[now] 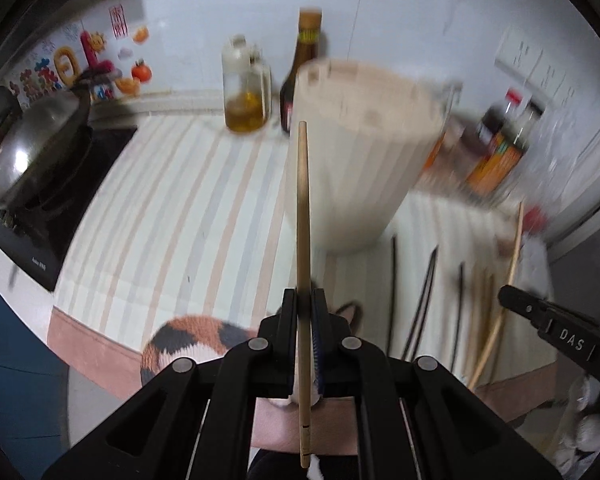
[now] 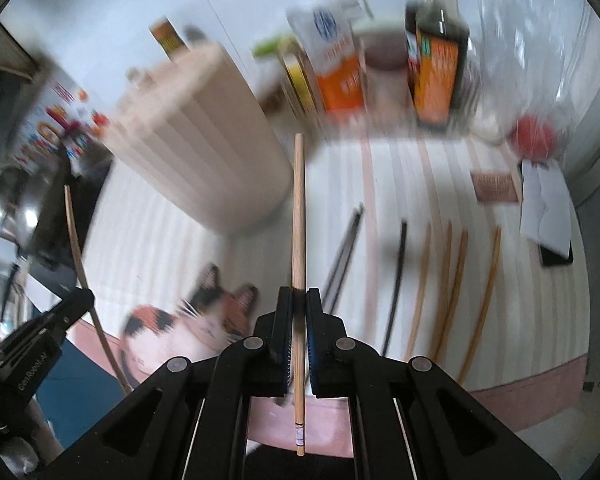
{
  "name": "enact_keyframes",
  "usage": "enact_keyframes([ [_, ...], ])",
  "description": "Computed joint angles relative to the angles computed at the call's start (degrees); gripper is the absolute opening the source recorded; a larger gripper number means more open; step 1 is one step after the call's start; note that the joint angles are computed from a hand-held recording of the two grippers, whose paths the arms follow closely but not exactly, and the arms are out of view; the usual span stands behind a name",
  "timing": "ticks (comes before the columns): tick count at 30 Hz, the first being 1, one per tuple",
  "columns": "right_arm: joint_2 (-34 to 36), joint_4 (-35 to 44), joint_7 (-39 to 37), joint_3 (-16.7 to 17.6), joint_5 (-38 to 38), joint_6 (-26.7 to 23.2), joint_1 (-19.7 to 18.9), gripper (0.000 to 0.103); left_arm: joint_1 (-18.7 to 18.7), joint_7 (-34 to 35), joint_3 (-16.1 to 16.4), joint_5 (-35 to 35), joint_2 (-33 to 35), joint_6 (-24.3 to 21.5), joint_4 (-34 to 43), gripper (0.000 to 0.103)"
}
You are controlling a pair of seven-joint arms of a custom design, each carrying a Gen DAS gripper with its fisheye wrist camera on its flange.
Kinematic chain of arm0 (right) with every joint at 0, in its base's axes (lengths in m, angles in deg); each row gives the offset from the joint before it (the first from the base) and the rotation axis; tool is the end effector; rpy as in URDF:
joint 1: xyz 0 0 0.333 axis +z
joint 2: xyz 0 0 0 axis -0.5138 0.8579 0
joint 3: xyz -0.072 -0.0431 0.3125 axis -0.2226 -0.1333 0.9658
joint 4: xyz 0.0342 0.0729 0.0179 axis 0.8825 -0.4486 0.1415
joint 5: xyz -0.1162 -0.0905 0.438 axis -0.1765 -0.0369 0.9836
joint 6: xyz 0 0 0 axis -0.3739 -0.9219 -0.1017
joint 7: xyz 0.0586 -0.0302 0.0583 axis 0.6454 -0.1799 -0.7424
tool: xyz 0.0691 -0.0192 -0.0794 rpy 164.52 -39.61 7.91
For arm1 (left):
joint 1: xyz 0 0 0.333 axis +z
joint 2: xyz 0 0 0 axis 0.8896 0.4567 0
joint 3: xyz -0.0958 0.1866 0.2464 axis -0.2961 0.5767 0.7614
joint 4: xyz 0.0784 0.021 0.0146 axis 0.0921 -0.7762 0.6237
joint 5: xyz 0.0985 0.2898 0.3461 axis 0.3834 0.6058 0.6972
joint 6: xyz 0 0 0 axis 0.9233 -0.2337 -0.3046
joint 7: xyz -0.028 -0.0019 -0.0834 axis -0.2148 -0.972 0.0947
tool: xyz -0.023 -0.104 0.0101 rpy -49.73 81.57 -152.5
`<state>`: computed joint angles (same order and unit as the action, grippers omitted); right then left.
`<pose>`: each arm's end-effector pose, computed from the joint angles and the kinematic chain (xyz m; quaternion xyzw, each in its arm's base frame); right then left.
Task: Organize utensils
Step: 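Lift both held chopsticks and carry them over the beige utensil holder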
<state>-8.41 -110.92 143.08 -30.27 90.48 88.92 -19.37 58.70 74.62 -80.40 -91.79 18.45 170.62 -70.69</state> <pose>0.5160 0.1395 0.6633 -0.6000 0.7612 -0.0773 0.2339 0.5262 -0.1130 0.7052 -0.6536 0.7133 -0.2177 0.1288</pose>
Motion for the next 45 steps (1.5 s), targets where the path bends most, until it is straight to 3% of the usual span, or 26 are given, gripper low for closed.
enact_keyframes([
  [6, 1.3, 6.28, 1.32, 0.73, -0.97, 4.82, -0.18, 0.006, -0.53, 1.85, 1.66, -5.11, 3.34, 3.82, 8.83, 0.004],
  [15, 13.32, 24.03, 6.0, 1.92, -8.9, 7.84, -1.13, 0.006, 0.15, 4.5, 0.25, -5.83, 16.39, 7.64, 26.98, 0.004],
  [26, 33.41, 47.79, 4.86, -1.72, -7.55, 10.78, -0.75, 0.006, 0.82, -1.92, -2.19, -2.26, 38.4, 3.9, 52.3, 0.004],
  [32, 42.86, 58.85, 3.13, -2.73, -7.28, 9.71, -0.08, 0.006, -0.13, -4.11, -2.76, -0.01, 49.29, 1.24, 66.46, 0.004],
  [37, 45.14, 59.02, 2.41, -3.19, -7.02, 11.44, 0.48, 0.006, -0.13, -3.76, -3.42, 0.2, 51.24, 3.14, 66.78, 0.004],
  [45, 38.21, 46.32, 1.1, -2.99, -6.39, 17.58, 0.23, 0.007, 1.51, -1.72, -4.17, -2.58, 46.71, 5.08, 58.43, 0.006],
])
